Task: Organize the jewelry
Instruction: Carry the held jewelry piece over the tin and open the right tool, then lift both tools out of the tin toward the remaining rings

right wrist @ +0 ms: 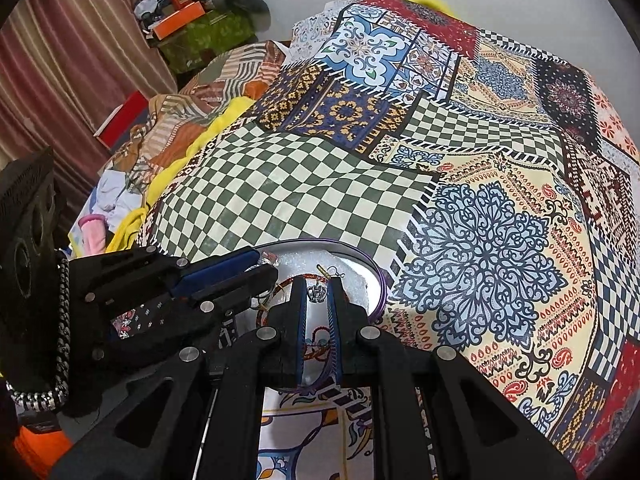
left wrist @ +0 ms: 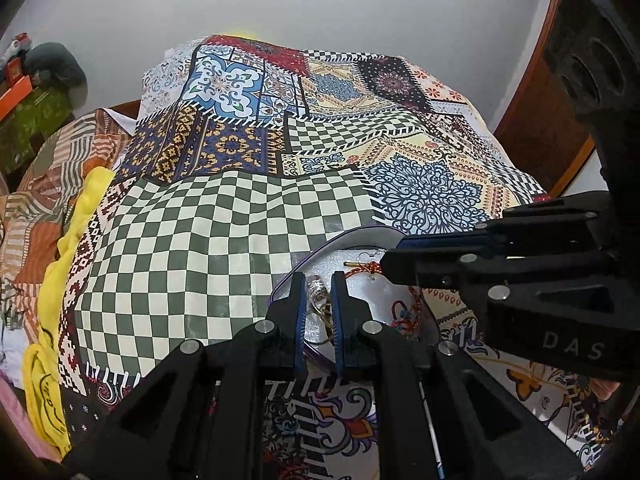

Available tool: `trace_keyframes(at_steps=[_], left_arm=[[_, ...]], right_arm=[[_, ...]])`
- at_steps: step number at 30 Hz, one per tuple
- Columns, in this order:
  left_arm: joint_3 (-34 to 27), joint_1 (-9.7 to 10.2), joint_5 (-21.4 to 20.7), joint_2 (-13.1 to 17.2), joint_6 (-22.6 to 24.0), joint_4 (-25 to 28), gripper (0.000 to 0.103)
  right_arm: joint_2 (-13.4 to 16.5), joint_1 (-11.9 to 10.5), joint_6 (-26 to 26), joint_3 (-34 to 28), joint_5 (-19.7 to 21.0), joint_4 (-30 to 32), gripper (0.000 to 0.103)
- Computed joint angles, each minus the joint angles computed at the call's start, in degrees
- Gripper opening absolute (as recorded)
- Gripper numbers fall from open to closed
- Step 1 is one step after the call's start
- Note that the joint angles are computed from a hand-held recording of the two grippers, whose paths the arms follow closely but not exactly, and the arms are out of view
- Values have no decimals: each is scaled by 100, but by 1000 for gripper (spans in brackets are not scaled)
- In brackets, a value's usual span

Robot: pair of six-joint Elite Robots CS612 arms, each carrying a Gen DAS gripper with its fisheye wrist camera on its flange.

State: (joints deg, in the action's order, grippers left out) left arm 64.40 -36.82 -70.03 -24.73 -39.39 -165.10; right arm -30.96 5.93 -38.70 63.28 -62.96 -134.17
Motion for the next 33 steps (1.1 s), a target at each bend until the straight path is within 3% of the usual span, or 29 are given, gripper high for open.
trace_keyframes(at_steps=[11,17,20,22,26,28,30,33], left_arm=[[279,-83,227,-216,-65,-48,11],[572,-176,398,-431,-113,-156,13],[741,-238,519,-553,-136,-249,19],[859,-292,636,-639,-161,-306,28],[1073,-389,795,-804,-157,-417,33],[1159,-445,897,-883,-153,-416,35],[1254,-506,1025,-963,-138,-440,39],[1366,-601,1206,-1048,-101,-518,45]], right_arm=[[-175,-35,-5,255,25,-208,10],[-419,-94,4,663,61,-706,18],[-559,-133,22,898,113,-1010,19],[-675,-166,35,1093,168,-1253,19],[-874,-223,78,1466,203,-1811,20],[-972,-256,95,1654,241,-2071,25],[-1044,-294,152,1813,313,-2324,40],[-1134,-350,197,2017,391,-2667,42]])
